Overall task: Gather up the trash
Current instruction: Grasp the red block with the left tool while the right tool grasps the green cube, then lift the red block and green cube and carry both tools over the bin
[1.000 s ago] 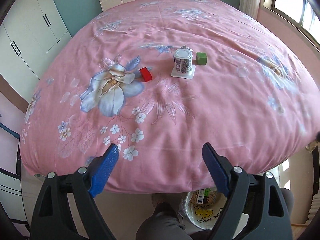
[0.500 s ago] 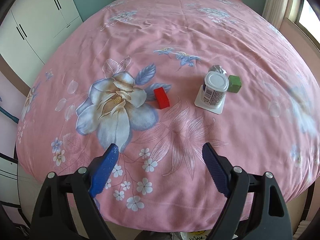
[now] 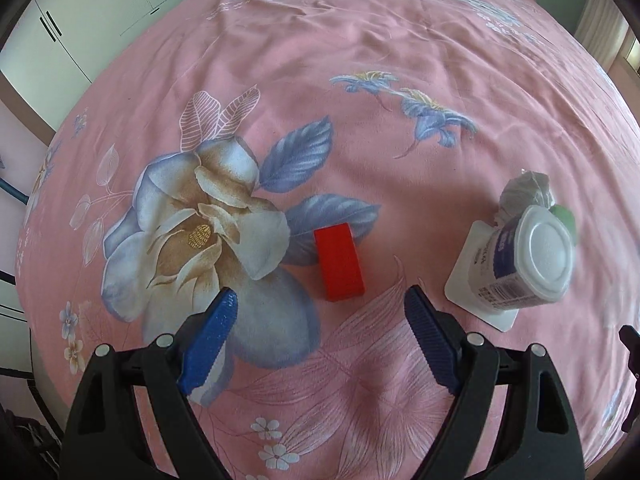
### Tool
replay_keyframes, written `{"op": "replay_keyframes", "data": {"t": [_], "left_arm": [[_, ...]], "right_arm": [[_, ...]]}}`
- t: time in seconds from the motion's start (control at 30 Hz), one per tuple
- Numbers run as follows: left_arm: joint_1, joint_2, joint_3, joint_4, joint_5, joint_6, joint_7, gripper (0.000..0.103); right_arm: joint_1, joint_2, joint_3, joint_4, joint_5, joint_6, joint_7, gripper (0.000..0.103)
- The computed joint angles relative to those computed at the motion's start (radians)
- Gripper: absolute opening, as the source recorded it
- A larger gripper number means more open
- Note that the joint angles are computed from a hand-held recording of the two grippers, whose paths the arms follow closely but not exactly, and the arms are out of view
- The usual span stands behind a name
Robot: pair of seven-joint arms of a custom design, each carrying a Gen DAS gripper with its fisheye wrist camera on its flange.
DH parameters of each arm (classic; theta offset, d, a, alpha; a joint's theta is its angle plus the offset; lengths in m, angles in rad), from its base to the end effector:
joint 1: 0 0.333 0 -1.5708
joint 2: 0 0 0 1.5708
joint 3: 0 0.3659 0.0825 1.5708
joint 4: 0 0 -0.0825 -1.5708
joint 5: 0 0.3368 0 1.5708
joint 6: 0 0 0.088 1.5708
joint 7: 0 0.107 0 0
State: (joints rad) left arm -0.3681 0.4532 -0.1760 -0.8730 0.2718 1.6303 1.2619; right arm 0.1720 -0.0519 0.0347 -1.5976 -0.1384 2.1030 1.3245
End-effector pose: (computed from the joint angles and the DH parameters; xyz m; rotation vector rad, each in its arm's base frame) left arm 0.5939 -0.2796 0.7161 -1.8154 2.1745 -0.3091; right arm 0.5192 0.1029 0.7498 -2.3745 1.4252 -0.7067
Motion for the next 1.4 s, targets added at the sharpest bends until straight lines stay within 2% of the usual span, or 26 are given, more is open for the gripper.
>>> {"op": "replay_keyframes", "data": {"t": [0.13, 0.2, 0.33, 0.43, 0.5, 0.53, 0.57, 0.6, 0.63, 0.83, 1.1, 1.4], "left_arm": [[0.003, 0.055, 0.004, 0.063, -0.025, -0.007, -0.032, 0.087], [0.001, 0.082, 0.005, 0.098, -0.034, -0.020, -0.034, 0.076], [-0.011, 0.115, 0.012, 0.137, -0.035, -0.025, -0.019, 0.067], [-0.016, 0.122, 0.011, 0.145, -0.039, -0.016, -0.006, 0.057], [-0.021, 0.139, 0.009, 0.173, -0.046, -0.022, 0.014, 0.043], [-0.021, 0.139, 0.007, 0.174, -0.052, -0.021, 0.022, 0.039], [-0.022, 0.139, 0.005, 0.174, -0.058, -0.018, 0.030, 0.031], [-0.021, 0.134, 0.002, 0.165, -0.064, -0.012, 0.038, 0.023], [-0.023, 0.140, 0.003, 0.177, -0.064, -0.018, 0.048, 0.022], [0.001, 0.056, -0.010, 0.043, -0.090, 0.030, 0.054, 0.022], [0.017, -0.084, -0.034, -0.101, -0.087, 0.060, 0.083, 0.022], [-0.012, -0.229, -0.068, -0.103, -0.057, 0.057, 0.144, 0.022]], "right_arm": [[-0.013, 0.096, -0.023, 0.051, 0.060, 0.013, -0.055, 0.082], [-0.016, 0.139, -0.029, 0.083, 0.096, 0.013, -0.078, 0.082], [-0.012, 0.203, -0.032, 0.124, 0.145, 0.031, -0.135, 0.081], [0.001, 0.231, -0.035, 0.137, 0.131, 0.028, -0.161, 0.065], [-0.006, 0.238, -0.033, 0.147, 0.181, 0.014, -0.187, 0.048], [-0.008, 0.242, -0.033, 0.155, 0.202, 0.004, -0.192, 0.043], [-0.011, 0.245, -0.033, 0.164, 0.222, -0.010, -0.195, 0.031], [-0.012, 0.244, -0.035, 0.164, 0.233, -0.014, -0.190, 0.031], [-0.009, 0.240, -0.037, 0.158, 0.232, -0.011, -0.182, 0.031], [-0.004, 0.186, -0.044, 0.104, 0.215, -0.010, -0.126, 0.031], [-0.015, 0.044, -0.042, 0.008, 0.142, -0.025, -0.012, 0.031], [-0.052, -0.138, 0.000, -0.015, 0.045, -0.103, 0.158, 0.031]]}}
